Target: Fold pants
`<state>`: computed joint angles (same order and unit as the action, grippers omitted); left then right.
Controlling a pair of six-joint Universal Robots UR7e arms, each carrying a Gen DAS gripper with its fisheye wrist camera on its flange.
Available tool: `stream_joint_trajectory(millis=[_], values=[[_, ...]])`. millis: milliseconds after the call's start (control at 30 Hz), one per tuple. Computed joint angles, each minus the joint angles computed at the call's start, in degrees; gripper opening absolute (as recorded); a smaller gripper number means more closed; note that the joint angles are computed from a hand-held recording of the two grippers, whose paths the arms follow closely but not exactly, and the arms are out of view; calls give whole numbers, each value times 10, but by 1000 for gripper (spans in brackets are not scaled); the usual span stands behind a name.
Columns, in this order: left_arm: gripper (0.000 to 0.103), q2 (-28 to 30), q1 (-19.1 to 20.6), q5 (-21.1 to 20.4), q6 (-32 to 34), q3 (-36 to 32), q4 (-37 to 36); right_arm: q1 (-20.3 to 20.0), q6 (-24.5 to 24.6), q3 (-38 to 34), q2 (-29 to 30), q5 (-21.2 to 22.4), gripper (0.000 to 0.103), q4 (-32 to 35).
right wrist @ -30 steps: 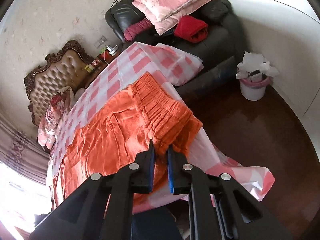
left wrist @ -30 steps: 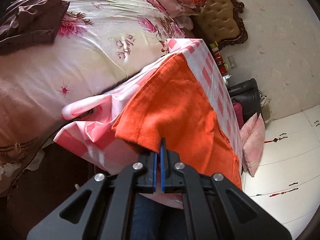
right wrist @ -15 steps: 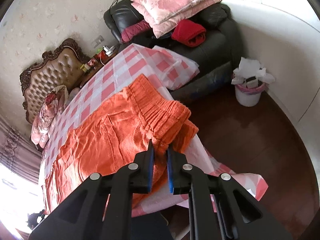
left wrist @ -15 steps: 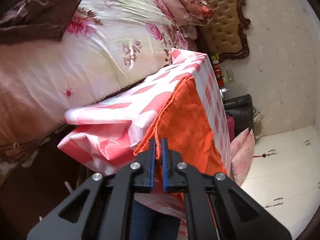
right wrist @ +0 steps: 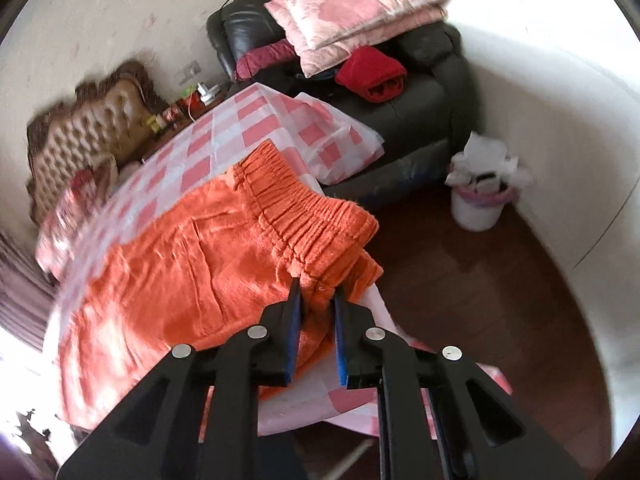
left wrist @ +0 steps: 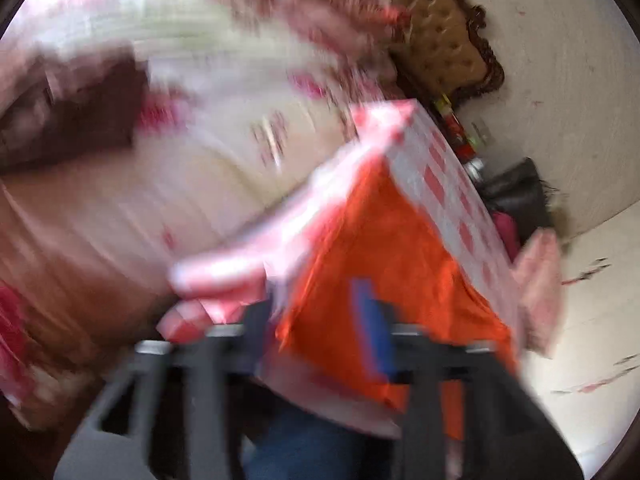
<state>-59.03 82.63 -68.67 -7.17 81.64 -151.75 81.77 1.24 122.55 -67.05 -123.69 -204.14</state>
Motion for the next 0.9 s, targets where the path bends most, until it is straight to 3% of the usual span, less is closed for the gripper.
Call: stream_joint_trajectory(millis=[100,167,267,333,400,433,533,633,900], values=[[55,19,-35,41,105,-1,-62,11,-21,-10,15,-33,20,-8],[55,45,-60,24,211,-13,-75,24,-33,-23,29,-79,39,-14],[55,98,-88,-45,329,-73,57,37,-69,-33,47,-117,41,-37],[51,141,-96,-96,382,-132,148,37,-76,-32,48,-117,41,-40],[38,192,-109,-86,445,-195,197,29,-68,-28,42,-106,41,-40],[37,213,-113,-76,467,-225,219,27,-64,-26,40,-101,41,-38],[37,265,-117,-59,506,-306,298,18,-62,-20,34,-86,41,-37],[37,290,-118,-60,533,-346,359,21,-69,-22,39,-93,41,-42],[31,366,-129,-31,553,-449,438,27,-75,-29,45,-107,41,-32]])
